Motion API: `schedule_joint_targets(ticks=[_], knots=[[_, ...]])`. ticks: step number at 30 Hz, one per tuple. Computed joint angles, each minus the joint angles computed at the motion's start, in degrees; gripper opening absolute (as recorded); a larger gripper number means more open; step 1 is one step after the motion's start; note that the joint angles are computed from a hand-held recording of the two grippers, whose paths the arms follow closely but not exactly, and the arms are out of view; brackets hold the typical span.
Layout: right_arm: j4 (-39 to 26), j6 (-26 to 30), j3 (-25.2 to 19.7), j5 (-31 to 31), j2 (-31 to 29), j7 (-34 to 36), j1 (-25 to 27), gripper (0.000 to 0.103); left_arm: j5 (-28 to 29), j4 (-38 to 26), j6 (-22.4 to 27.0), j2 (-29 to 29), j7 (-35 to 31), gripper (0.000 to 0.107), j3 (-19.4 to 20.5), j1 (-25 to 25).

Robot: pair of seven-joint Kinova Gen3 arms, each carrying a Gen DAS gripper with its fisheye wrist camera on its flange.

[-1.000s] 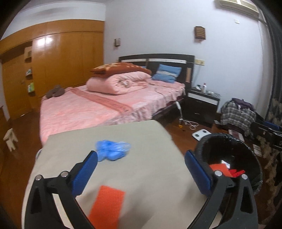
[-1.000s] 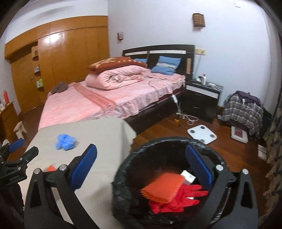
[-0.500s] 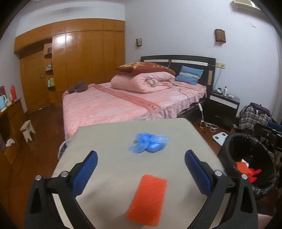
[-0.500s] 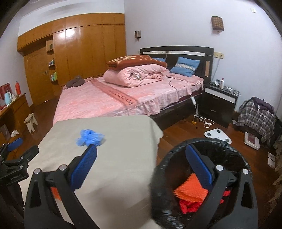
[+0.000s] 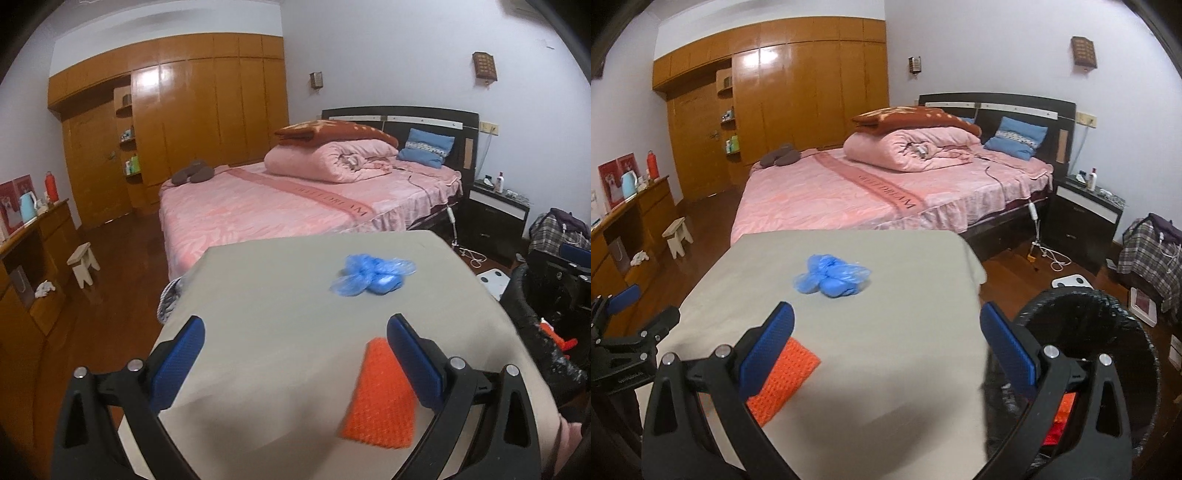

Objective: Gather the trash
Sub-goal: 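Move both grippers back over the table toward the remaining orange mesh, then grasp the orange mesh net with the right gripper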

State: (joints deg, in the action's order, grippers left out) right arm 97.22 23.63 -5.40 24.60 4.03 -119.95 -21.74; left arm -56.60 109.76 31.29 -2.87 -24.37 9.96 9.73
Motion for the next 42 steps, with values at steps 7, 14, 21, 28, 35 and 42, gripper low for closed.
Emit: schedule_joint_targets(ticks=[7, 14, 21, 28, 35, 42], knots=[[0.3, -2.2, 0.7, 2.4, 2.5, -2.6, -2.4, 0.098, -0.2, 2.7, -2.1, -0.2, 1.0, 0.097, -1.0, -1.7], [0.2, -3.8, 1.9, 0.2, 6.1, -1.9, -4.3, 0.098, 0.1, 3.8, -2.8, 0.8, 0.5, 0.097, -1.9, -2.4], [-1.5, -2.6, 2.6, -2.9, 10.5, 1.3, -6.5, 0.097, -0.6, 5.1, -3.1, 1.3, 1.3, 0.097, -3.1, -2.8], [-4.1, 0.3, 2.0, -6.3, 14.4, 6.0, -7.8, 0.084, -0.8, 5.7, -3.5, 1.6, 1.5, 0.097, -3.8, -3.4], [-8.7, 6.2, -0.6, -12.3, 18.1, 14.2, -6.1, 0.061, 0.3, 6.0, -3.8, 1.6, 0.8, 0.097, -4.4, -4.2], [-8.6, 6.1, -1.8, -17.7, 18.2, 20.8, -4.9, 0.025, 0.6, 6.0, -3.5, 1.9, 0.9, 0.097, -4.5, -4.3]])
